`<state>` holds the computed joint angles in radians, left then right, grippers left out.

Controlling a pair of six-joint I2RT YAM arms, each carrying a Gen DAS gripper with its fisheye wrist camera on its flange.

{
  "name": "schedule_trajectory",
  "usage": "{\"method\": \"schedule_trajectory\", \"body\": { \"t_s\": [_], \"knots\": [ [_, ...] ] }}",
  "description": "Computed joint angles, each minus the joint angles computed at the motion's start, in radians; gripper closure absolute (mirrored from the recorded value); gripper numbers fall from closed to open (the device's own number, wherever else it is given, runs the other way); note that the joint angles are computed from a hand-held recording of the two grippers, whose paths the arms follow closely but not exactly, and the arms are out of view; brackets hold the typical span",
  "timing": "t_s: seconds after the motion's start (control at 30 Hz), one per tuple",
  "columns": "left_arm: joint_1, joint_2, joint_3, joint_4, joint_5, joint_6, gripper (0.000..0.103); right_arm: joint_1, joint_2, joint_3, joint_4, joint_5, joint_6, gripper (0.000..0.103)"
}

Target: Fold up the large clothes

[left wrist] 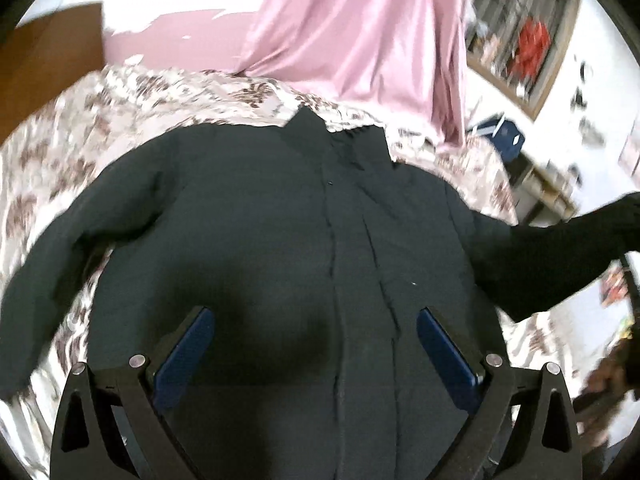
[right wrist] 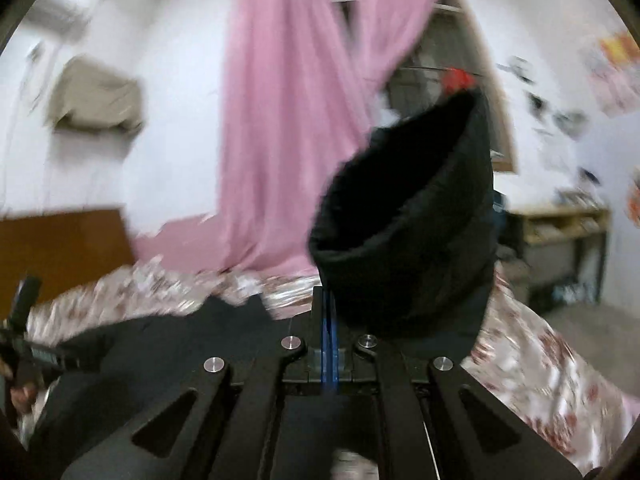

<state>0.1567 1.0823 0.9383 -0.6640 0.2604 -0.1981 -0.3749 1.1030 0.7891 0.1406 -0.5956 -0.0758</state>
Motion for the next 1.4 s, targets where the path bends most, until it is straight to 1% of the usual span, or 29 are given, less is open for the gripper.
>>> {"method": "schedule_trajectory", "body": {
  "t_s": [0.1, 0.2, 0.3, 0.33, 0.4, 0.43, 0.5, 0.53, 0.57, 0.6, 0.67, 0.7, 0.77, 0.8, 0.87, 0.9, 0.93, 0.97, 1.0, 1.07, 1.1, 1.13, 1.2, 1.23, 1.27, 1.3, 1.33, 1.37, 1.4],
  "knots": [
    [0.167, -0.065, -0.08, -0.005, 0.129, 0.074, 0.001, 0.207, -0.061, -0.004, -0.116, 0.099, -0.088, 0.101],
    [0.318, -0.077, -0.133, -0.018, 0.238, 0.139, 0.002, 0.446, -0.047, -0.034, -0.16, 0.252, -0.16, 0.101],
    [0.441, -0.057, -0.172, -0.029, 0.323, 0.204, 0.002, 0.61, 0.041, -0.078, -0.128, 0.379, -0.225, 0.101],
    [0.481, -0.049, -0.177, -0.04, 0.347, 0.236, 0.002, 0.679, 0.076, -0.097, -0.116, 0.448, -0.242, 0.101],
    [0.526, -0.028, -0.188, -0.043, 0.379, 0.277, 0.002, 0.755, 0.125, -0.112, -0.117, 0.529, -0.245, 0.101],
    [0.546, -0.019, -0.194, -0.045, 0.396, 0.297, 0.002, 0.777, 0.135, -0.125, -0.129, 0.543, -0.235, 0.101],
    [0.56, -0.001, -0.199, -0.036, 0.421, 0.314, 0.002, 0.757, 0.176, -0.102, -0.19, 0.485, -0.231, 0.094],
    [0.581, 0.017, -0.193, -0.042, 0.441, 0.337, 0.002, 0.728, 0.187, -0.097, -0.221, 0.43, -0.237, 0.09],
    [0.593, 0.028, -0.193, -0.047, 0.461, 0.353, 0.002, 0.691, 0.188, -0.09, -0.269, 0.356, -0.246, 0.076],
    [0.594, 0.039, -0.195, -0.045, 0.48, 0.355, 0.002, 0.654, 0.176, -0.089, -0.309, 0.29, -0.257, 0.06],
    [0.585, 0.056, -0.207, -0.032, 0.512, 0.348, 0.002, 0.59, 0.118, -0.102, -0.378, 0.183, -0.275, 0.046],
    [0.564, 0.062, -0.211, -0.019, 0.515, 0.325, 0.002, 0.557, 0.077, -0.119, -0.412, 0.14, -0.287, 0.041],
    [0.502, 0.072, -0.222, 0.021, 0.508, 0.261, 0.001, 0.471, -0.011, -0.166, -0.454, 0.076, -0.332, 0.037],
    [0.466, 0.079, -0.226, 0.043, 0.502, 0.226, 0.001, 0.43, -0.05, -0.194, -0.448, 0.059, -0.344, 0.035],
    [0.377, 0.095, -0.232, 0.104, 0.489, 0.135, 0.001, 0.393, -0.1, -0.219, -0.419, 0.068, -0.323, 0.032],
    [0.342, 0.098, -0.236, 0.129, 0.486, 0.1, 0.001, 0.386, -0.08, -0.22, -0.365, 0.086, -0.293, 0.029],
    [0.298, 0.108, -0.236, 0.161, 0.48, 0.056, 0.001, 0.329, -0.101, -0.241, -0.339, 0.078, -0.268, 0.028],
    [0.253, 0.115, -0.236, 0.186, 0.463, 0.004, 0.001, 0.315, -0.082, -0.235, -0.309, 0.078, -0.232, 0.025],
    [0.207, 0.14, -0.225, 0.216, 0.456, -0.061, 0.001, 0.278, -0.062, -0.229, -0.293, 0.049, -0.205, 0.025],
    [0.152, 0.176, -0.226, 0.297, 0.452, -0.178, 0.001, 0.148, 0.001, -0.209, -0.308, -0.074, -0.193, 0.024],
    [0.115, 0.202, -0.217, 0.331, 0.418, -0.25, 0.001, 0.093, 0.041, -0.187, -0.336, -0.125, -0.201, 0.024],
    [0.088, 0.218, -0.218, 0.361, 0.392, -0.305, 0.001, 0.066, 0.07, -0.175, -0.346, -0.149, -0.205, 0.024],
    [0.042, 0.262, -0.206, 0.4, 0.348, -0.401, 0.002, 0.045, 0.122, -0.177, -0.312, -0.157, -0.184, 0.024],
    [0.02, 0.273, -0.204, 0.416, 0.333, -0.428, 0.005, 0.006, 0.136, -0.175, -0.326, -0.184, -0.2, 0.024],
    [-0.003, 0.284, -0.197, 0.419, 0.304, -0.444, 0.016, 0.009, 0.153, -0.185, -0.299, -0.182, -0.185, 0.024],
    [-0.026, 0.299, -0.178, 0.403, 0.273, -0.448, 0.025, -0.004, 0.166, -0.189, -0.294, -0.191, -0.184, 0.024],
    [-0.034, 0.316, -0.153, 0.373, 0.253, -0.441, 0.039, -0.002, 0.186, -0.189, -0.281, -0.186, -0.174, 0.024],
    [-0.048, 0.328, -0.135, 0.351, 0.225, -0.444, 0.051, 0.038, 0.209, -0.198, -0.225, -0.158, -0.129, 0.024],
    [-0.054, 0.335, -0.122, 0.333, 0.206, -0.444, 0.058, 0.047, 0.216, -0.201, -0.206, -0.153, -0.115, 0.024]
  ]
}}
